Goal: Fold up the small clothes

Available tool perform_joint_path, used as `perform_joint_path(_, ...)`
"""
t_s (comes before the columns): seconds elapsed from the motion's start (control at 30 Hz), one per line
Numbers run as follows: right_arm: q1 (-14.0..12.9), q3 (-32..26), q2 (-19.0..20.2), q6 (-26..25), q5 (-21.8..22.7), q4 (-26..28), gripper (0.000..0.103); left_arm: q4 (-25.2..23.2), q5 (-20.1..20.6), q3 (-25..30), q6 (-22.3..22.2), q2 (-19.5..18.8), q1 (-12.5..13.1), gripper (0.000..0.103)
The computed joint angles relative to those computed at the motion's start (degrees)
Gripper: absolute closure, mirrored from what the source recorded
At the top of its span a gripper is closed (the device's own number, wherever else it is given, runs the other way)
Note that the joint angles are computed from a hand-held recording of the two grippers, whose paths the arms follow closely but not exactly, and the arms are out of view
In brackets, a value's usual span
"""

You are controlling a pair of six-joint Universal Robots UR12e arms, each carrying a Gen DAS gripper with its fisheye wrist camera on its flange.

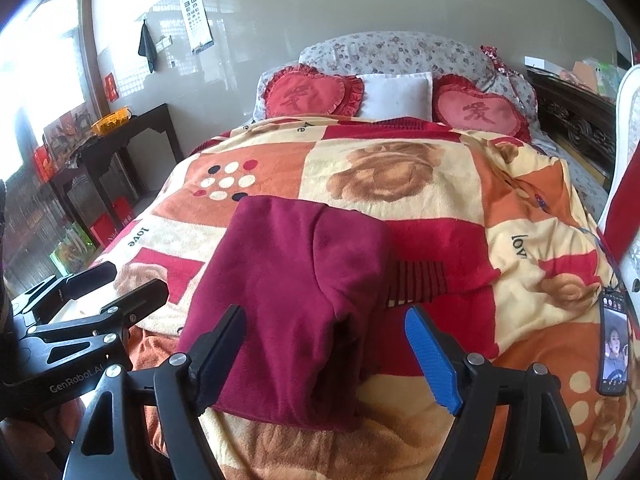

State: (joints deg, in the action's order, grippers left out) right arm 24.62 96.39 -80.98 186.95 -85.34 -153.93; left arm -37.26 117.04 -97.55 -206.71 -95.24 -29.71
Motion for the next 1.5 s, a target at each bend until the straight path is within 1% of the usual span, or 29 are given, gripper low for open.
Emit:
perform_joint_path(0.33, -0.1, -1.0, 1.5, -0.2, 0.1, 1.4, 0.023, -0.7, -1.7, 0.1, -0.8, -0.8, 1.1, 0.023)
perform_joint_path(0.83, 0.1, -1.8, 2.4, -0.4, 0.2, 2.4, 0.023, -0.8, -2.2, -0.4, -1.1, -0.6, 1.6, 0.023)
perform_joint_path(1.1, 0.2, -3.8, 3.2, -1.6, 0.0, 4.2, 0.023, -2.2, -2.3, 1.1, -0.3, -1.2, 2.2, 0.023)
perform_joint_path(1.27, -0.3, -5.9, 4.2, -1.6, 0.1, 5.7, 0.023, -2.9, -2.9, 2.6, -0.8, -1.8, 3.1, 0.023)
perform_joint_path(1.5, -0.8, -7.9, 5.1, -0.8, 0.4, 7.6, 0.023, -4.2, -3.7, 4.4, 0.3, -2.7, 3.7, 0.023)
